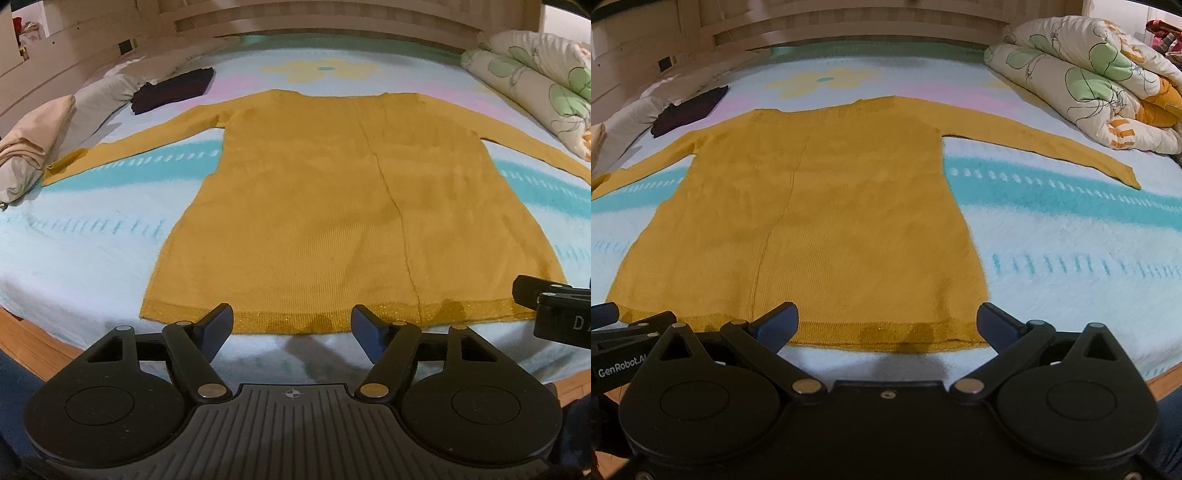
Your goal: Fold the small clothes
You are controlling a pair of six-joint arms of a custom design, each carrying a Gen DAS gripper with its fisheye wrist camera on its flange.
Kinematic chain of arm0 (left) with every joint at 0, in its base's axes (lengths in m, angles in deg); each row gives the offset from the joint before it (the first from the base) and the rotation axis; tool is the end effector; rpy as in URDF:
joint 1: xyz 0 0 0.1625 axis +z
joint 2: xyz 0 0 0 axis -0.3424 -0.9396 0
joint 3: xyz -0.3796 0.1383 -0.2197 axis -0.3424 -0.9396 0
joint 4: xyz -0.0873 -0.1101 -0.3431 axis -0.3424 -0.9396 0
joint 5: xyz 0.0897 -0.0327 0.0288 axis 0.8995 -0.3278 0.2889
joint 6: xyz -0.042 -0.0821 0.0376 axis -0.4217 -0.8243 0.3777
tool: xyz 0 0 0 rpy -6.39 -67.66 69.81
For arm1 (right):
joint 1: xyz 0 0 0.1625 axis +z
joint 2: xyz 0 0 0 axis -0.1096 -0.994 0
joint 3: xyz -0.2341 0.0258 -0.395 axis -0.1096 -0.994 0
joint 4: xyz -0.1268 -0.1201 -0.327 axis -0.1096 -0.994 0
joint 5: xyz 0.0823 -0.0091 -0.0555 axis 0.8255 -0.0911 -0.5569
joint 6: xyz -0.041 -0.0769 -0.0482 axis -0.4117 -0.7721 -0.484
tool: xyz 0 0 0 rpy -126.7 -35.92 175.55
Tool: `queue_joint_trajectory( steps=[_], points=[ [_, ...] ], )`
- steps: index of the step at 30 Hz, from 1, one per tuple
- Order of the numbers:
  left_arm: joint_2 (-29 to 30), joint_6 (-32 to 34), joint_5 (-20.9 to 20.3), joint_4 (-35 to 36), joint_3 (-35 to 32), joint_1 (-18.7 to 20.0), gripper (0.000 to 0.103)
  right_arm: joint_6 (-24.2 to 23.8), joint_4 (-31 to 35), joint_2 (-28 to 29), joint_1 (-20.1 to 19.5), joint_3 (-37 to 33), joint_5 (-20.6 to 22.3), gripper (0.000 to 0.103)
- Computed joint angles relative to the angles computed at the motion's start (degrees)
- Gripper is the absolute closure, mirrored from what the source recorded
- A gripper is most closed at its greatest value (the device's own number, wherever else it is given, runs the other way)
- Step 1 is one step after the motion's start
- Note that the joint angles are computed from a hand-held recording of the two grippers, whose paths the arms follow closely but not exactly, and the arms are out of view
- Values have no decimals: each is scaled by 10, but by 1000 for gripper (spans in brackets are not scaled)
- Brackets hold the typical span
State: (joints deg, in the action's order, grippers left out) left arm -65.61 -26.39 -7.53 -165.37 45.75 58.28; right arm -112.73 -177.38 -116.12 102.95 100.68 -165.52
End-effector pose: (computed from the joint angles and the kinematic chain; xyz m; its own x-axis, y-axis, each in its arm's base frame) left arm -0.3455 -0.5513 0.0622 -0.6493 -0.0275 -0.7600 0.4508 0.7910 -0.4137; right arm 0.1352 -0.5589 0.2828 -0.7040 0.0470 0.7087 -0.4209 0.7761 -0.4696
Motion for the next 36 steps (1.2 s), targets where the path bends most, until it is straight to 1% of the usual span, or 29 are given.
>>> queue_joint_trajectory(
  steps=[5, 9, 11, 13, 14, 16, 17, 18, 19, 22, 24, 25, 26, 30, 31, 33, 35, 36],
  points=[
    [2, 9, -3, 8, -9, 3, 37, 4, 6, 3, 2, -5, -3, 1],
    [3, 16, -11, 13, -20, 7, 45, 3, 7, 7, 5, -11, -7, 1],
    [3, 25, -14, 8, -25, 9, 48, -6, 1, 13, 9, -16, -15, 1],
    [4, 36, -15, 3, -32, 11, 56, -17, 2, 20, 15, -24, -27, 1],
    [5, 42, -16, 0, -37, 12, 57, -25, 3, 22, 17, -27, -32, 1],
    [6, 56, -20, -5, -47, 16, 60, -36, -5, 22, 18, -29, -24, 1],
    [7, 63, -22, -10, -53, 18, 64, -34, 1, 18, 18, -30, -16, 1],
    [9, 71, -23, -15, -61, 20, 66, -27, 15, 15, 17, -35, -11, 2],
    [10, 77, -26, -15, -69, 23, 67, -19, 28, 13, 17, -41, -9, 3],
    [16, 101, -47, -14, -101, 34, 68, -6, 55, 9, 17, -61, -6, 8],
    [23, 128, -62, -17, -123, 41, 68, 2, 93, 5, 15, -80, -5, 12],
    [28, 143, -65, -20, -135, 44, 68, 5, 112, 3, 13, -91, 0, 18],
    [34, 157, -64, -19, -149, 46, 68, 10, 128, 1, 11, -103, 5, 21],
    [65, 237, -54, -34, -210, 53, 68, 23, 194, -3, -2, -162, 22, 25],
    [76, 263, -51, -44, -229, 55, 68, 28, 217, -5, -7, -182, 30, 28],
    [103, 314, -40, -67, -274, 58, 68, 39, 262, -6, -16, -224, 45, 29],
    [129, 357, -34, -91, -317, 62, 68, 47, 306, -3, -25, -270, 50, 33],
    [142, 371, -34, -92, -344, 64, 68, 49, 321, 1, -29, -295, 49, 33]
  ],
)
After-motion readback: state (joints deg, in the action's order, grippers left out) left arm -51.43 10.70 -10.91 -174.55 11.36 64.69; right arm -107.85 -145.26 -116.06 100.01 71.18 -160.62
